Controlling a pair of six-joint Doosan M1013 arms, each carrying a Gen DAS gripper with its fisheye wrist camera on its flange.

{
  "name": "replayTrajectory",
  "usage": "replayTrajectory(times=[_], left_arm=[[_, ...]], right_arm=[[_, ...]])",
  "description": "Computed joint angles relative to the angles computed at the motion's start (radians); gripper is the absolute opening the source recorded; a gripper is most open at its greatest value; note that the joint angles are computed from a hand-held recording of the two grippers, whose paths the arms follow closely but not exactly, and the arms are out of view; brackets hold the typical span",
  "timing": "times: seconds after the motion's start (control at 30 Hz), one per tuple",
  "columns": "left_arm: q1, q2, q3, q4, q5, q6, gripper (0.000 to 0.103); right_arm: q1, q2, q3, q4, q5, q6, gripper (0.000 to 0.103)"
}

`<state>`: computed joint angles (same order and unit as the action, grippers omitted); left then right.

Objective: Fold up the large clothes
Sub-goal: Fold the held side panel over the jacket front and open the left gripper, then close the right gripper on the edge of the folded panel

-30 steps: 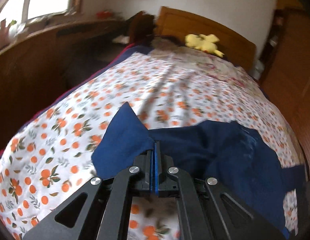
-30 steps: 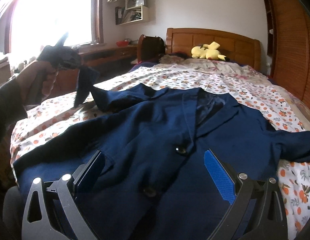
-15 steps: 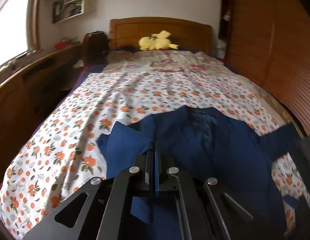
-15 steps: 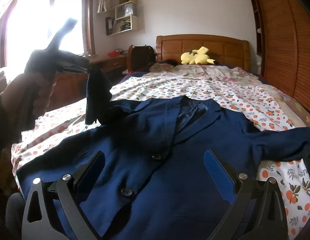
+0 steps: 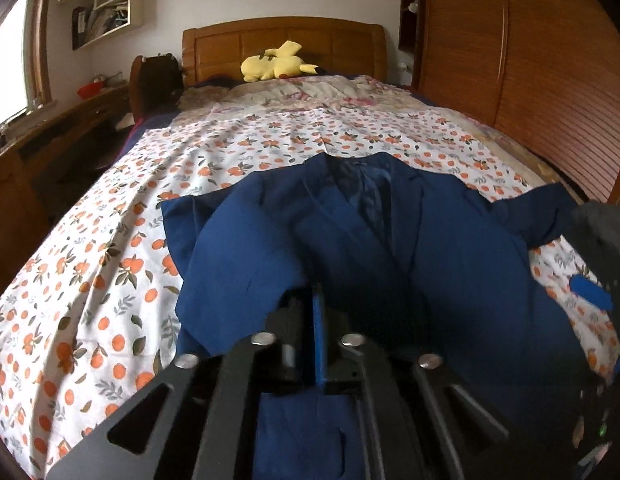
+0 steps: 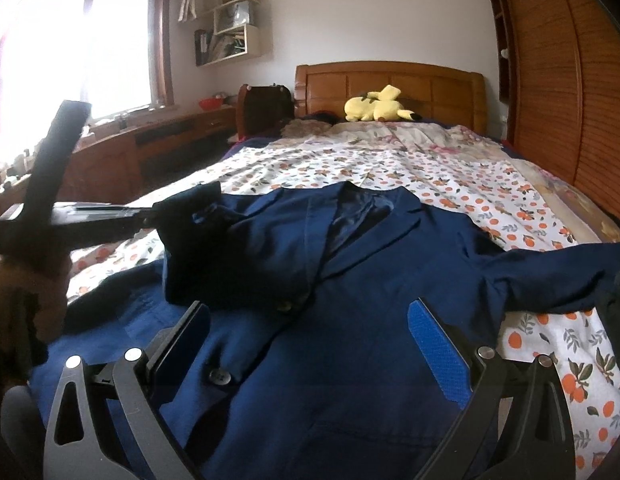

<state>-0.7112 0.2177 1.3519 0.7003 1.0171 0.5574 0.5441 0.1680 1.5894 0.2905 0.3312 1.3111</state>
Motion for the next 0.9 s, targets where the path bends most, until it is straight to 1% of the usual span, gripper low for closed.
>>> replayTrajectory(times=[0.03,0.07,0.1,0.13,0.23,0.3,0.33,0.4,0.47,0.57,0.73,0.9], left_arm=[[-0.004,-0.005,0.011,0.008,-0.008,-0.01,0.035],[-0.008,-0.011,0.023,0.016,-0.019,-0.022,0.046],[-0.013,-0.019,0.038,0.025,-0.032,-0.036,0.052],[-0.018,-0.023,0.047,0.031,-0.033,-0.044,0.054],[-0.033,-0.038,0.073,0.064,-0.016,-0.081,0.066],[-0.044,-0.054,0.094,0.094,-0.007,-0.112,0.079],[-0.049,-0.062,0.104,0.107,-0.002,-0.125,0.082],[-0.061,-0.079,0.126,0.139,0.009,-0.158,0.093],[-0.074,-0.101,0.155,0.178,0.016,-0.203,0.1],[-0.087,-0.124,0.178,0.214,0.03,-0.242,0.1],[-0.116,-0.175,0.229,0.265,0.059,-0.297,0.1],[-0.137,-0.228,0.275,0.267,0.081,-0.341,0.1]], right_arm=[[0.001,0.003,-0.004,-0.01,0.003,0.011,0.096],[0.002,0.004,-0.004,-0.013,0.004,0.013,0.096],[0.004,0.006,-0.007,-0.014,0.006,0.013,0.096],[0.005,0.009,-0.01,-0.017,0.007,0.016,0.096],[0.008,0.013,-0.017,0.0,0.011,0.001,0.096],[0.011,0.016,-0.022,0.013,0.013,-0.012,0.096],[0.013,0.017,-0.024,0.015,0.014,-0.014,0.096],[0.017,0.02,-0.031,0.031,0.016,-0.03,0.096],[0.023,0.022,-0.037,0.036,0.017,-0.037,0.096],[0.03,0.026,-0.046,0.059,0.019,-0.068,0.096],[0.047,0.034,-0.075,0.053,0.03,-0.081,0.096],[0.072,0.065,-0.145,0.01,0.079,-0.093,0.096]])
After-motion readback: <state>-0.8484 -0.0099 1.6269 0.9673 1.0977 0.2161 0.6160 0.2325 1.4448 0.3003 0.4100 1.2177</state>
